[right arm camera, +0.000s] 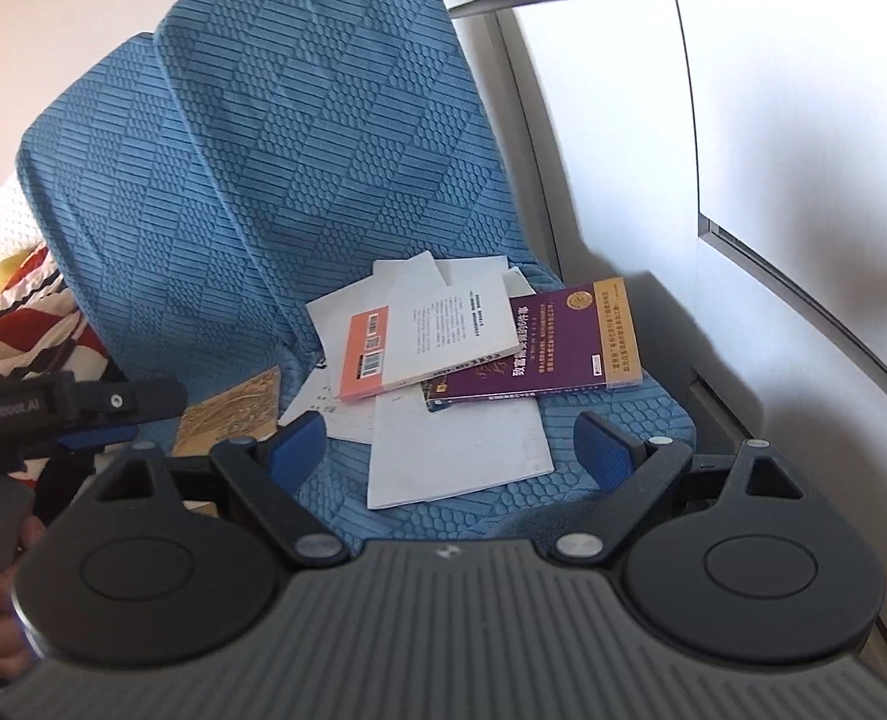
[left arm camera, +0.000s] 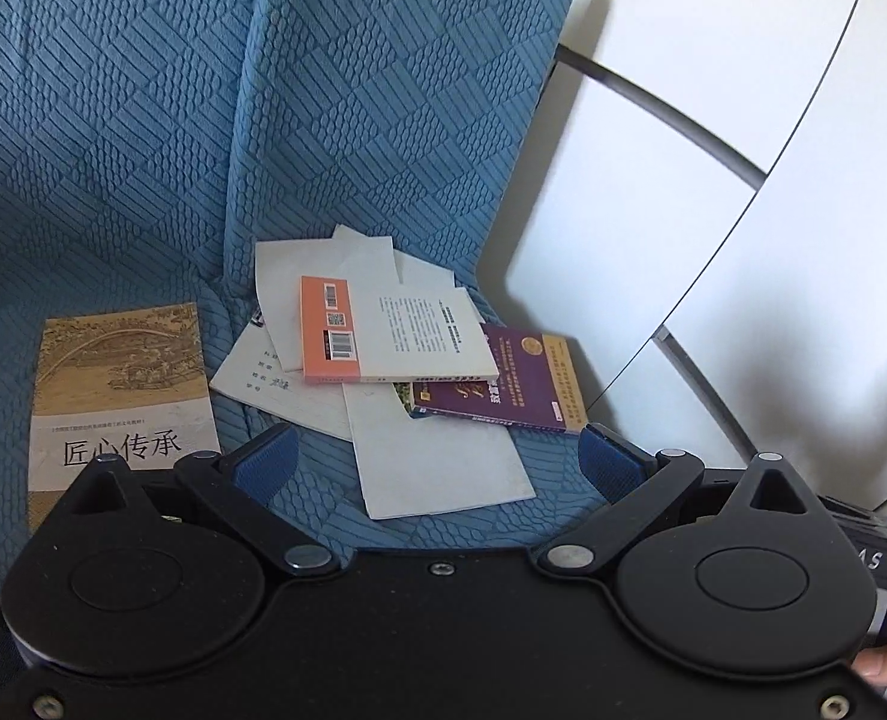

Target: Organize objects

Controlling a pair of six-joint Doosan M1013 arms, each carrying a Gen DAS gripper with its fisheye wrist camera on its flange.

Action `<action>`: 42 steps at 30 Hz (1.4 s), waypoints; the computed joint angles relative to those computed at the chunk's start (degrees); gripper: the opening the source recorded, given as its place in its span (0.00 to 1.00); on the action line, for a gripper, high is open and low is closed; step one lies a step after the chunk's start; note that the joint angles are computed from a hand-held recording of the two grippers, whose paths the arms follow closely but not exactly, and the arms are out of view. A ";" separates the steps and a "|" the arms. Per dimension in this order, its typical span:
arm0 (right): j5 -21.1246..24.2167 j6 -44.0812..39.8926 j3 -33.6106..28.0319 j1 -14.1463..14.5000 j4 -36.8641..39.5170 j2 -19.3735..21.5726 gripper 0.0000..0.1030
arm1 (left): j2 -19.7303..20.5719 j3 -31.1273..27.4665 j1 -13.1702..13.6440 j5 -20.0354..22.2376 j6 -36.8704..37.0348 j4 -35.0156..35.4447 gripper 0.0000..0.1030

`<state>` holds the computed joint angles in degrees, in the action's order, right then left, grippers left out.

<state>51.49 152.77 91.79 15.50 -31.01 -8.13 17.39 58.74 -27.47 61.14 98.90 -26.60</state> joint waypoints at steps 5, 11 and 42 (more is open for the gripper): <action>-1.34 0.58 1.26 -2.28 1.21 0.11 0.88 | 2.25 -1.11 -0.63 0.76 -1.32 1.15 0.97; -4.12 1.29 3.00 -6.19 4.83 0.29 0.88 | 4.41 -2.14 -1.60 1.10 -2.08 1.59 0.97; -17.00 -25.04 1.48 -19.84 34.52 10.26 0.88 | 21.50 -19.53 -3.16 5.24 -18.63 10.29 0.97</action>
